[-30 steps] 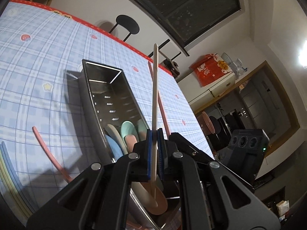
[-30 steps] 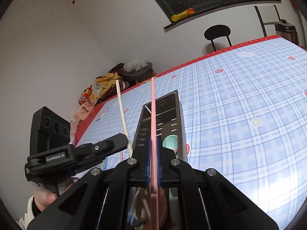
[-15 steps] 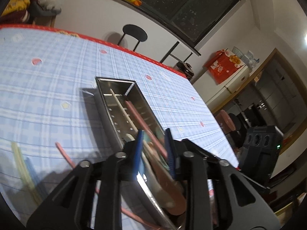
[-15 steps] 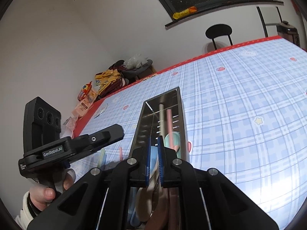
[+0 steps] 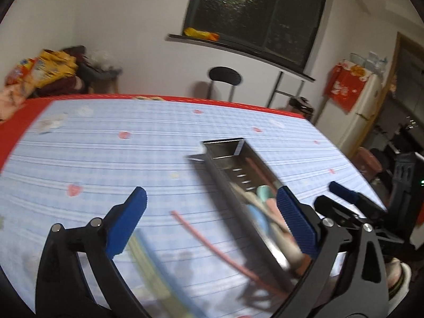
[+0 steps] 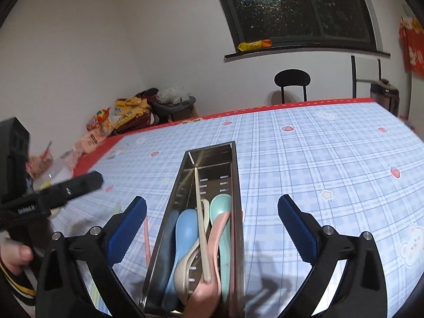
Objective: Organize utensils
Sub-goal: 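Open both tools to drop the chopsticks into the basket, then move right tool to the pink chopstick while left tool moves toward the chopstick bundle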
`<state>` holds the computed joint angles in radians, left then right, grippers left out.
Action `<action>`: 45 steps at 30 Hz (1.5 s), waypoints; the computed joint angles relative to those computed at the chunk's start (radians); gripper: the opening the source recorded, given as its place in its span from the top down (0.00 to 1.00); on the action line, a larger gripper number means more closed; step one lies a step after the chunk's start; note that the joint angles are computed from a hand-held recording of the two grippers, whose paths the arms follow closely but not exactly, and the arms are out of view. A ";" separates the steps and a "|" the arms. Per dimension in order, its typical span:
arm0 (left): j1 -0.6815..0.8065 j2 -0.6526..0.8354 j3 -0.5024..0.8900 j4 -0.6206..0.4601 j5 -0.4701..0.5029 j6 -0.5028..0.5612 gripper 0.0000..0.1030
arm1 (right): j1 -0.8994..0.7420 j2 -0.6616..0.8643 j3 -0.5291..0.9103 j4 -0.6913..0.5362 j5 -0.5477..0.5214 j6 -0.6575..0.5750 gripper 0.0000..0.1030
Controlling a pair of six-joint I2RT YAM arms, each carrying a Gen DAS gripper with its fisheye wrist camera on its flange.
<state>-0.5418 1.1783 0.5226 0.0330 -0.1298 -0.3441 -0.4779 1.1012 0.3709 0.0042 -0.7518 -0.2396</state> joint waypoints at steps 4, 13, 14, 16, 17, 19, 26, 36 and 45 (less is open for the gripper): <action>0.011 -0.098 -0.054 -0.084 -0.078 0.014 0.06 | 0.046 -0.108 -0.049 -0.034 0.035 -0.033 0.06; 0.099 -0.361 -0.212 -0.254 -0.100 0.082 0.06 | 0.253 -0.494 -0.171 -0.172 0.172 -0.066 0.06; 0.103 -0.384 -0.224 -0.264 -0.106 0.095 0.06 | 0.281 -0.529 -0.181 -0.188 0.204 -0.065 0.06; 0.099 -0.417 -0.244 -0.274 -0.134 0.122 0.06 | 0.325 -0.605 -0.194 -0.231 0.255 -0.056 0.06; 0.091 -0.430 -0.252 -0.278 -0.151 0.129 0.06 | 0.339 -0.630 -0.198 -0.244 0.269 -0.051 0.06; 0.115 -0.465 -0.268 -0.283 -0.137 0.161 0.06 | 0.366 -0.712 -0.201 -0.307 0.285 -0.045 0.06; 0.240 -0.574 -0.326 -0.284 -0.018 0.215 0.06 | 0.350 -0.695 -0.167 -0.430 0.226 -0.056 0.06; 0.185 -0.613 -0.380 -0.255 -0.038 0.209 0.06 | 0.213 -0.696 -0.112 -0.638 0.074 -0.150 0.08; 0.252 -0.546 -0.370 -0.222 0.053 0.226 0.06 | 0.330 -0.558 -0.092 -0.574 0.149 -0.115 0.61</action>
<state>-0.2896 0.6324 0.1528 -0.1889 -0.0764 -0.1179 -0.1478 0.5427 0.2790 -0.5701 -0.6024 -0.3547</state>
